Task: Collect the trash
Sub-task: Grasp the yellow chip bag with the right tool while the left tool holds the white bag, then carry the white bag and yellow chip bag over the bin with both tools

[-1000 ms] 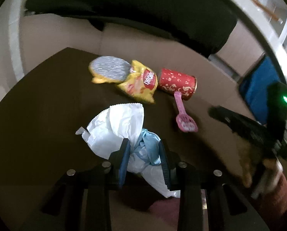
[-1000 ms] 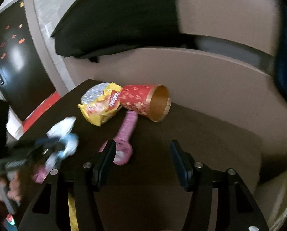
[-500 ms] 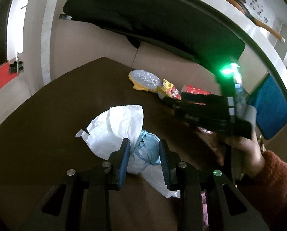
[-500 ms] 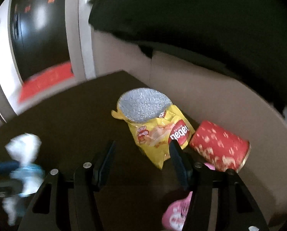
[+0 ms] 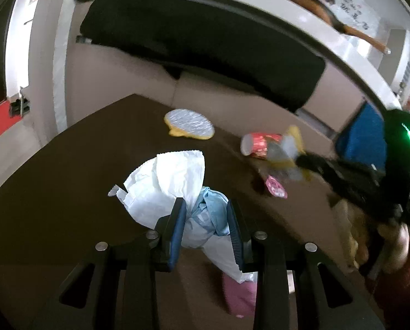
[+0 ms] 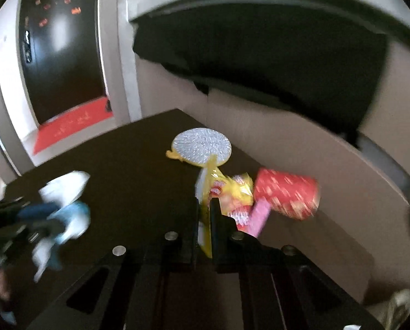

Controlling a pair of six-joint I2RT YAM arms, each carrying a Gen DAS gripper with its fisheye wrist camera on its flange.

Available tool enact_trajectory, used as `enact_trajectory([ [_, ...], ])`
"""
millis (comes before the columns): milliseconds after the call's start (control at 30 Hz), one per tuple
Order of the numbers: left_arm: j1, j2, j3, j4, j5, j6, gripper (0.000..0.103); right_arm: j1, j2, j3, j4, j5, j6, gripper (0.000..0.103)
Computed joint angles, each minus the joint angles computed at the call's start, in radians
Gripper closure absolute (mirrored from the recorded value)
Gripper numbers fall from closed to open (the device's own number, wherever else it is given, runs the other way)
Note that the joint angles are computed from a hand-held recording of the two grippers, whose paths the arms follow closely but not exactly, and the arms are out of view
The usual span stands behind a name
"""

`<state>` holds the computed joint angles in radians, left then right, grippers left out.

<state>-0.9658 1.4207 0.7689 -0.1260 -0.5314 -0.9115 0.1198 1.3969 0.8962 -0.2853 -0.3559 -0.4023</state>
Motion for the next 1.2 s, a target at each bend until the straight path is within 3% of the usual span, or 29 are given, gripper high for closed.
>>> enact_trajectory([
  [67, -0.034, 0.010, 0.027, -0.015, -0.019, -0.012, 0.072, -0.094, -0.123, -0.068, -0.083, -0.065, -0.060, 0.096],
  [267, -0.143, 0.081, 0.118, -0.041, -0.054, -0.061, 0.072, -0.385, -0.262, -0.179, -0.325, -0.211, -0.318, 0.096],
  [400, -0.203, 0.134, 0.182, -0.077, -0.067, -0.083, 0.072, -0.543, -0.229, -0.203, -0.468, -0.270, -0.535, 0.093],
  [433, -0.214, 0.144, 0.195, -0.089, -0.071, -0.090, 0.072, -0.576, -0.218, -0.205, -0.502, -0.280, -0.583, 0.084],
  [467, -0.226, 0.151, 0.207, -0.102, -0.076, -0.098, 0.072, -0.623, -0.218, -0.213, -0.539, -0.296, -0.644, 0.066],
  [533, -0.246, 0.157, 0.226, -0.129, -0.088, -0.115, 0.072, -0.690, -0.220, -0.225, -0.590, -0.350, -0.726, 0.051],
  [667, -0.276, 0.163, 0.257, -0.190, -0.123, -0.146, 0.072, -0.889, -0.181, -0.183, -0.774, -0.477, -0.957, 0.052],
  [767, -0.281, 0.165, 0.266, -0.198, -0.136, -0.148, 0.072, -0.956, -0.164, -0.160, -0.781, -0.519, -0.937, 0.051],
  [933, -0.292, 0.190, 0.288, -0.200, -0.158, -0.136, 0.072, -0.886, -0.017, -0.143, -0.519, -0.474, -0.519, 0.049],
  [1033, -0.293, 0.200, 0.293, -0.209, -0.161, -0.129, 0.072, -0.827, 0.073, -0.127, -0.447, -0.462, -0.381, 0.049],
  [1200, -0.270, 0.195, 0.260, -0.184, -0.129, -0.149, 0.072, -0.659, 0.012, -0.221, -0.252, -0.352, -0.227, 0.049],
])
